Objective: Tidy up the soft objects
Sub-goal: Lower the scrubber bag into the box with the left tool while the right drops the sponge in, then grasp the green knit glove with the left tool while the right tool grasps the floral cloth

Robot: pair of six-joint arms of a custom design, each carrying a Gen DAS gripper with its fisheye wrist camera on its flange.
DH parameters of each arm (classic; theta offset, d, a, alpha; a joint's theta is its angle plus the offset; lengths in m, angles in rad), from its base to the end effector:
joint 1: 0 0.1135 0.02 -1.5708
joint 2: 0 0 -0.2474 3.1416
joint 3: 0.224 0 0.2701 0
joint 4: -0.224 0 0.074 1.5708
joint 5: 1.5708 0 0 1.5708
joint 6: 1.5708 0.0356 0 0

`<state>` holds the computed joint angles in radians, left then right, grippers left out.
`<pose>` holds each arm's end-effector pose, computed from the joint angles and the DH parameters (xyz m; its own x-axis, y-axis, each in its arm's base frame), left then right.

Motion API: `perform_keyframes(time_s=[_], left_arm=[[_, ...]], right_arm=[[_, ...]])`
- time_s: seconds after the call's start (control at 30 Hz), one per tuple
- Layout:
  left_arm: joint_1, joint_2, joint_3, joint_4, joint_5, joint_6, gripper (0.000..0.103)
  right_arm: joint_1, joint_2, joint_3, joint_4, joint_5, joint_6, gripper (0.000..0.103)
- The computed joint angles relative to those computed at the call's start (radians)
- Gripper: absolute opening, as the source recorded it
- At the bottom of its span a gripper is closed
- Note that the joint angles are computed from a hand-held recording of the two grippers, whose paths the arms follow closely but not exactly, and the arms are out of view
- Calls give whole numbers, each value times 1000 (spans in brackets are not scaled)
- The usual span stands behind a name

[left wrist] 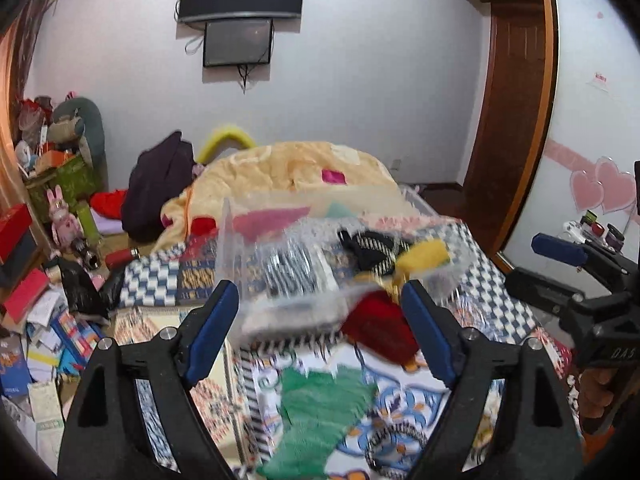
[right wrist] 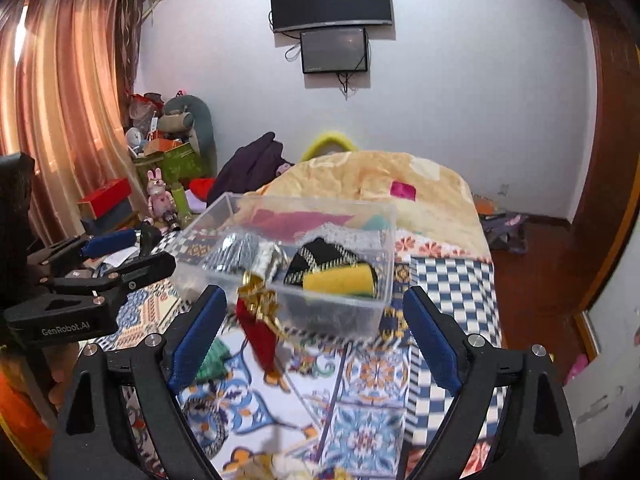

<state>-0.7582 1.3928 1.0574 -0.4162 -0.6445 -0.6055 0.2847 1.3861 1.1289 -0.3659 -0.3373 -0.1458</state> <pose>0.2467 -0.2041 0.2570 -0.5391 -0.1161 -0.8342 -0.0923 0.9926 -0.0785 0.3152 0.1045 0.2849 -0.4781 -0.2828 -0.8315 -0.5988 0.7976 0.0731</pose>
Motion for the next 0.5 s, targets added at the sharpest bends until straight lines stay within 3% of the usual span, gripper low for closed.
perform_keyframes(time_s=[0.13, 0.5], left_arm=[[-40, 10, -33, -49, -24, -68, 84], [-37, 19, -143, -61, 49, -207, 84]], right_arm=[[-14, -35, -53, -28, -6, -5, 89], [-47, -5, -158, -155, -4, -69, 89]])
